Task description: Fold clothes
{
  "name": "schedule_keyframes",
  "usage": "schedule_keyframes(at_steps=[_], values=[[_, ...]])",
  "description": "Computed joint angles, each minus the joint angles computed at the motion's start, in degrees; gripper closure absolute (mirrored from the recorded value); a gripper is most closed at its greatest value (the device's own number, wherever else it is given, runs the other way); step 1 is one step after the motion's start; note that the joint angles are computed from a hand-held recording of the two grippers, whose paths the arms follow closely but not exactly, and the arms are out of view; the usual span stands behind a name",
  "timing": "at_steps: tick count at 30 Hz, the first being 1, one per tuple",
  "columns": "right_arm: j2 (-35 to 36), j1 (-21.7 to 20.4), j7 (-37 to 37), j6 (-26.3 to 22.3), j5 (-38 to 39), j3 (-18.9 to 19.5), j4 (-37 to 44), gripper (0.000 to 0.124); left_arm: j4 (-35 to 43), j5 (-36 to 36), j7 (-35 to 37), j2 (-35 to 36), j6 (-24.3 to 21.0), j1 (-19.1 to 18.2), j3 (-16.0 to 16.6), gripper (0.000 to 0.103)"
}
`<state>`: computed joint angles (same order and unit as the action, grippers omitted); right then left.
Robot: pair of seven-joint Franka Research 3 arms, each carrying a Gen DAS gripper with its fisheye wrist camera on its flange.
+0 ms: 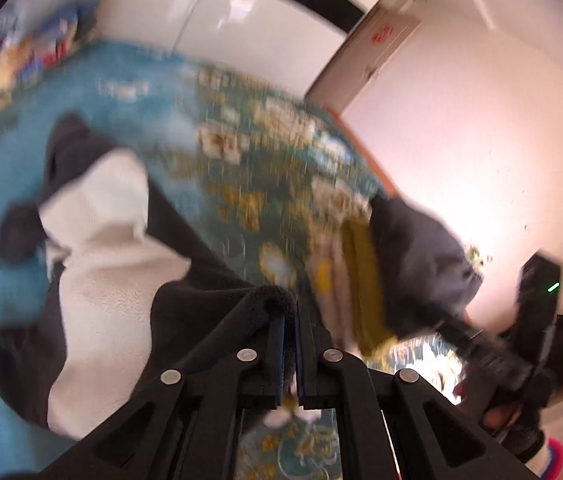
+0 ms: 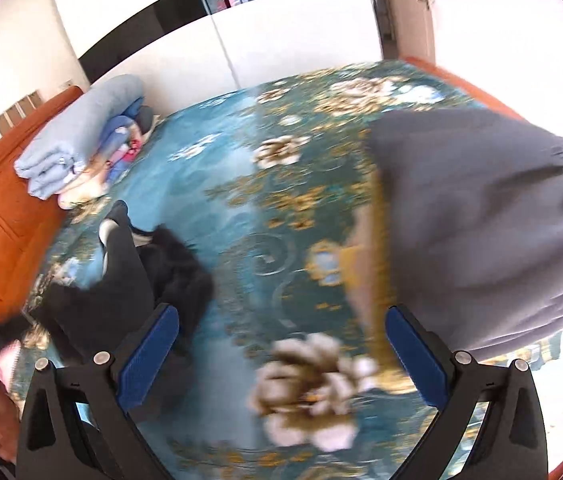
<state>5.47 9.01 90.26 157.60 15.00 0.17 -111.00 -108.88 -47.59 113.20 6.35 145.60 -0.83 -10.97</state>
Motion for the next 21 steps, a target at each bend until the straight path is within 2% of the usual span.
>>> schedule_keyframes(at_steps=[2, 6, 8, 10, 12, 14, 15, 17, 21], values=[[0.03, -0.47, -0.38, -0.62, -0.23, -0.43, -0.29, 0.021, -0.99, 1.01, -1.66, 0.86, -1.11, -0.33, -0.25, 0.098], [1.5, -1.45, -2.75, -2.08, 4.45, 0.1, 0.29, 0.021, -2.57, -3.94, -0.87, -0.4, -3.48, 0.62, -0.27, 0.094], [2.4, -1.72, -5.13, -2.8, 7.6, 0.83, 1.02, 0.021, -3.62, -6.52, 0.32, -1.89, -4.35, 1.04, 0.39, 0.085], [3.27, -1.66, -9.41, -3.29, 10.7, 1.98, 2.01, 0.021, -4.72, -10.43, 2.0, -3.59, -5.3, 1.55, 1.43, 0.06], [3.33, -1.38, -13.69, -2.66, 13.62, 2.96, 2.24, 0.021, -7.43, -15.53, 4.3, -6.3, -4.97, 1.93, 2.81, 0.044], [3.69, -1.1, -16.84, -2.31, 16.18, 3.48, 2.83, 0.021, -10.39, -19.29, 5.26, -9.04, -3.69, 1.99, 4.44, 0.041], [3.88, -0.97, -17.81, -2.24, 17.2, 3.59, 3.08, 0.021, -11.83, -17.2, 1.5, -9.96, -1.17, 1.9, 4.89, 0.04], [4.34, -0.63, -18.52, -2.12, 18.49, 3.57, 3.44, 0.021, -13.78, -8.2, -10.2, -10.28, 3.85, 1.93, 5.32, 0.039], [4.94, -0.42, -18.93, -3.82, 20.12, 3.54, 3.42, 0.021, -13.53, -0.72, -19.87, -7.87, 7.22, 1.6, 6.12, 0.039]])
